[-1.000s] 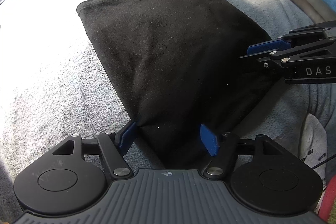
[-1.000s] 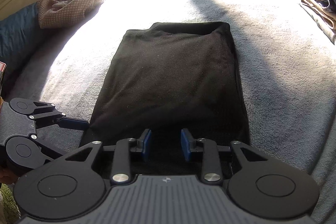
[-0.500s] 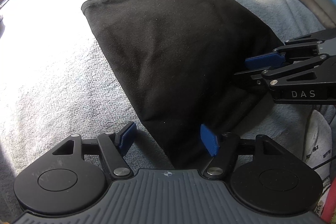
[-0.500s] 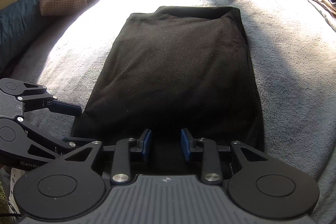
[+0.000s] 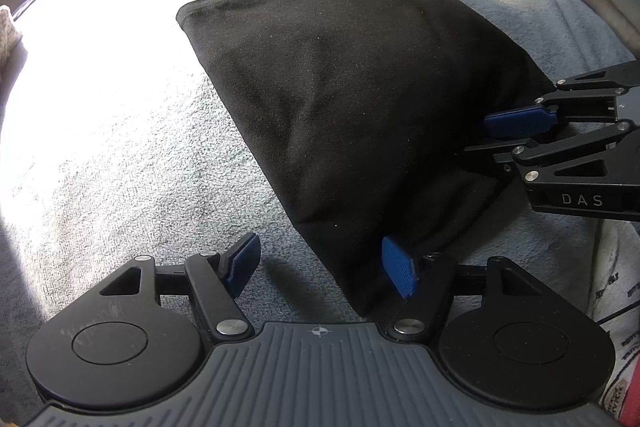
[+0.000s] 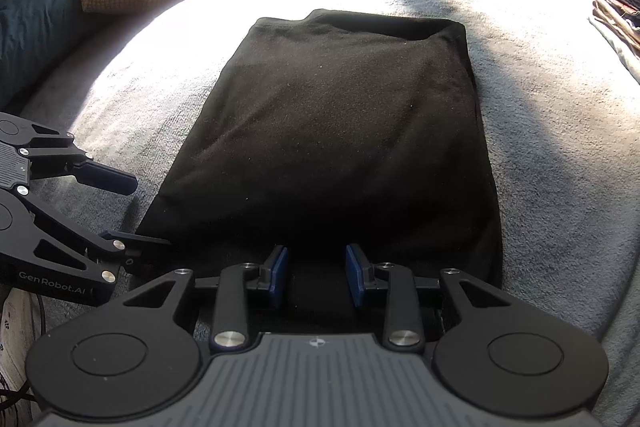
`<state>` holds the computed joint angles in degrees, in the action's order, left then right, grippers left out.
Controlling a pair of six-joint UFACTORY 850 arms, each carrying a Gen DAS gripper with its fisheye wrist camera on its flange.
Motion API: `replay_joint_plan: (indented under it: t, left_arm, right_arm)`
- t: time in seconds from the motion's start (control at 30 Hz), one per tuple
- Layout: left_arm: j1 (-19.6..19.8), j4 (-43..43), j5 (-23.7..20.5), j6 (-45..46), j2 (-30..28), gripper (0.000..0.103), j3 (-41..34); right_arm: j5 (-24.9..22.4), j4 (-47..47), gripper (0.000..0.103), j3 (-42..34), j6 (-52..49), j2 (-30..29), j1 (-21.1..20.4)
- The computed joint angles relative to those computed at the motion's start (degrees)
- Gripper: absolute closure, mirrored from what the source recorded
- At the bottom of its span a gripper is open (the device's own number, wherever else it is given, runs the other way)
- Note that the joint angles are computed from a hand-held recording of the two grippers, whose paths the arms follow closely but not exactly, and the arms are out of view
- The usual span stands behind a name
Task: Fold clothes
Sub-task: 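Release the folded black shirt with both grippers and smooth it flat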
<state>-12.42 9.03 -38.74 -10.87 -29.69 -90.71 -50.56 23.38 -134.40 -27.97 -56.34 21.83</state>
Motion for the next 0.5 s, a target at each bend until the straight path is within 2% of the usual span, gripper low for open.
replay_joint_plan:
  t: [0.17, 0.3, 0.5]
  left_arm:
    - [0.3, 1.1, 0.9, -1.8, 0.8, 0.036, 0.6]
    - [1.0, 0.6, 2.9, -3.6, 2.1, 0.035, 1.7]
    - [1.8, -0.7, 9.6, -4.7, 4.4, 0.035, 4.4]
  right_arm:
    - [1.2, -1.4, 0.067, 2.2, -0.6, 1.4, 0.4]
    - [4.5, -3.7, 0.067, 6.5, -1.1, 4.4, 1.2]
    - [8.2, 1.1, 0.067, 9.2, -1.5, 6.8, 0.3]
